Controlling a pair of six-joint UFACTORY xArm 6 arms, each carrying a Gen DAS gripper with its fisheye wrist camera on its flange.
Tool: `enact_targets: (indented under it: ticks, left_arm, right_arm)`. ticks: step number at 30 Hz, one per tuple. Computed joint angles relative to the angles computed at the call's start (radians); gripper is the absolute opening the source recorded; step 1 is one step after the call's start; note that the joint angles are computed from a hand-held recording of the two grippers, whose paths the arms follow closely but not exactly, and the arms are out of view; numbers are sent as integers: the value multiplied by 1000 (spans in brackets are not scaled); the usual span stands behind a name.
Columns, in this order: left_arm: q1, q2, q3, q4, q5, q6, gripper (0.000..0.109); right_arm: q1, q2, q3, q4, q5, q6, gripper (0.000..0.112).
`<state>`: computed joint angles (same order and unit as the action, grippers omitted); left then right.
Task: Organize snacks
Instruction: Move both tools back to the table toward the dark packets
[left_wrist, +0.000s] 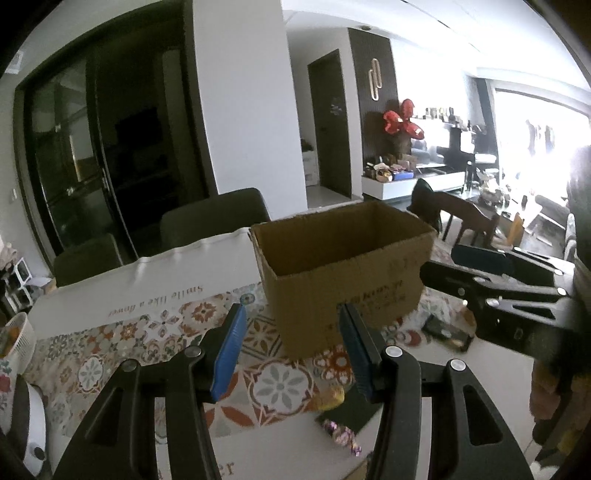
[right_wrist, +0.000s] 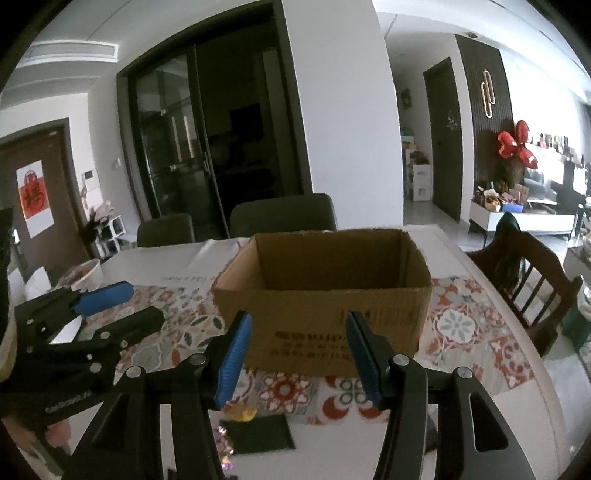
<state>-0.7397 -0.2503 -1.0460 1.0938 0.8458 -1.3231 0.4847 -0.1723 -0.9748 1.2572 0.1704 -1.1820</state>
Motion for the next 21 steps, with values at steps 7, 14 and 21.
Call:
enact_targets:
  ticks: [7, 14, 21]
  left_arm:
    - [-37, -76, 115, -19, -26, 33, 51]
    - [-64, -135, 219, -38, -65, 43, 51]
    - [-73, -145, 293, -68, -141, 96, 51]
  right_arm:
    - [46, -91, 126, 2, -33, 16, 54]
    - [95, -144, 229, -64, -68, 79, 54]
    - [121, -166, 333, -224, -83, 230, 54]
